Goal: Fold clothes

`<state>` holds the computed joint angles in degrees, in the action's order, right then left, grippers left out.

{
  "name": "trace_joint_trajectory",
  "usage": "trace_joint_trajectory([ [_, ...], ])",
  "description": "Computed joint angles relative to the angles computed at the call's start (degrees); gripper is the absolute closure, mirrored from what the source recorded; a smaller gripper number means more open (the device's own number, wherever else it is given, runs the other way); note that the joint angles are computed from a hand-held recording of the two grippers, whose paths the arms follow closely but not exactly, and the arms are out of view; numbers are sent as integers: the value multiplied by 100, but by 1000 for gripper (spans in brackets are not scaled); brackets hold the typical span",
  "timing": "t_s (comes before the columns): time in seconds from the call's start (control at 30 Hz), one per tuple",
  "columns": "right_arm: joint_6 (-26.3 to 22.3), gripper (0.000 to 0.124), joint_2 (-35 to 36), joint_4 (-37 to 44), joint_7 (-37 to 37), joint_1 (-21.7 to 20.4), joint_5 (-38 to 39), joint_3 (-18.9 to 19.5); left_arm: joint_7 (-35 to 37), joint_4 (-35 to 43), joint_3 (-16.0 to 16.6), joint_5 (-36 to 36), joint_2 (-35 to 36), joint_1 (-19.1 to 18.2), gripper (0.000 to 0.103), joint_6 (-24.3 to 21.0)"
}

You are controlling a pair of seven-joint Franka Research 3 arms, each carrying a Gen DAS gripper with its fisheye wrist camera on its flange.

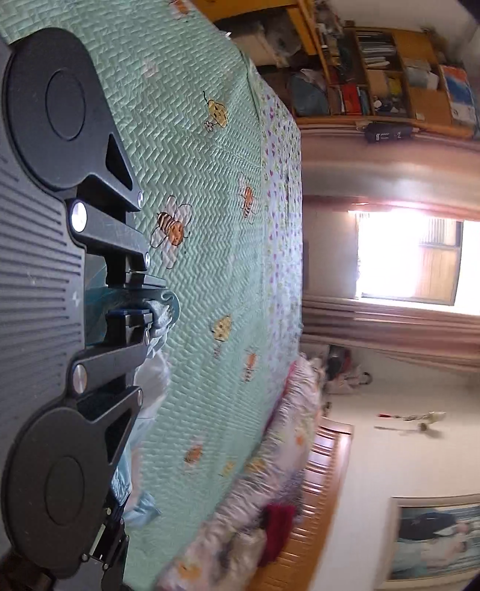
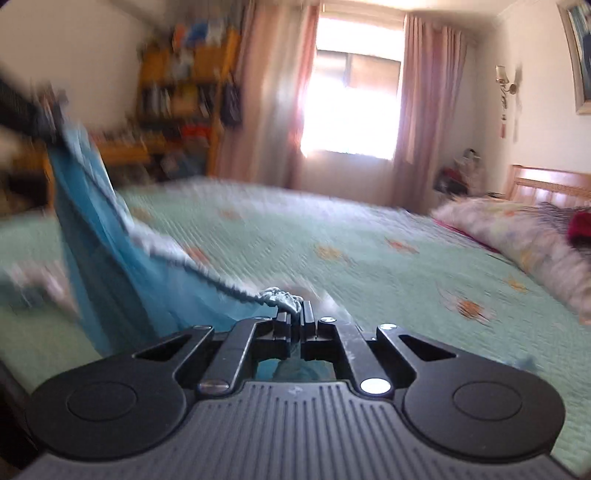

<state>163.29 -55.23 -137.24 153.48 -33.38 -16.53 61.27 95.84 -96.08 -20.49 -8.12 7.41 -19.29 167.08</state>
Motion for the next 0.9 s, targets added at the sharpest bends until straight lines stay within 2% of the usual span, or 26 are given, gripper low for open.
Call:
trace_joint_trajectory([
  [0.03, 295, 119, 215, -106, -371, 133, 370, -65, 747, -116, -231, -702, -100, 253, 91, -54],
  [0.07, 521, 119, 630, -166, -962, 394, 768, -230, 1225, -225, -280, -1089, -195, 351, 87, -193],
  [0.1, 714, 119, 1084, -221, -1193, 744, 763, -494, 1384, -321, -199, -1105, -256, 335, 85, -382],
  [0.13, 781, 118, 1584, -243, -1218, 1220, 475, -891, 1443, -405, -95, -991, -296, 296, 80, -579],
  [0.17, 528, 118, 2021, -219, -1197, 1660, 194, -1230, 1231, -470, 45, -546, -282, 211, 73, -787],
  [0.2, 157, 116, 2268, -182, -1258, 1900, 210, -1378, 841, -512, 187, 70, -236, 112, 70, -990],
  [0.23, -236, 105, 2443, -136, -1261, 2062, 268, -1472, 473, -484, 302, 658, -150, 25, 59, -1272],
  [0.27, -589, 96, 2524, -101, -1174, 2141, 301, -1504, 184, -433, 385, 1130, -54, -41, 54, -1564],
  [0.3, -767, 95, 2523, -139, -1120, 2273, 340, -1614, -27, -408, 437, 1425, 15, -76, 53, -1785],
  [0.37, -684, 85, 2439, -368, -1244, 2799, 538, -2123, -125, -471, 459, 1470, 35, -19, 53, -2049],
  [0.4, -701, 82, 2319, -453, -1248, 3011, 586, -2301, -48, -516, 441, 1272, 11, 57, 51, -2070],
  [0.43, -721, 70, 2199, -535, -1246, 3213, 626, -2469, 96, -603, 421, 1015, -60, 145, 38, -2075],
  [0.47, -750, 59, 2081, -609, -1233, 3396, 656, -2625, 198, -663, 428, 846, -130, 213, 19, -2114],
  [0.5, -795, 58, 1987, -661, -1190, 3521, 662, -2753, 223, -711, 449, 805, -180, 245, 14, -2123],
  [0.57, -788, 58, 1845, -756, -1076, 3698, 642, -2996, 293, -776, 487, 696, -263, 307, 11, -2178],
  [0.63, -339, 58, 1791, -843, -839, 3589, 468, -3118, 471, -719, 499, 428, -279, 369, 11, -2409],
  [0.7, 177, 58, 1838, -790, -585, 3101, 138, -2898, 728, -833, 512, 41, -375, 439, 11, -2399],
  [0.73, 338, 58, 1897, -662, -484, 2759, -60, -2701, 909, -852, 519, -174, -401, 469, 11, -2408],
  [0.9, 237, 57, 2554, 488, 330, 432, -1412, -1195, 1800, -1042, 615, -1233, -605, 585, 9, -2392],
])
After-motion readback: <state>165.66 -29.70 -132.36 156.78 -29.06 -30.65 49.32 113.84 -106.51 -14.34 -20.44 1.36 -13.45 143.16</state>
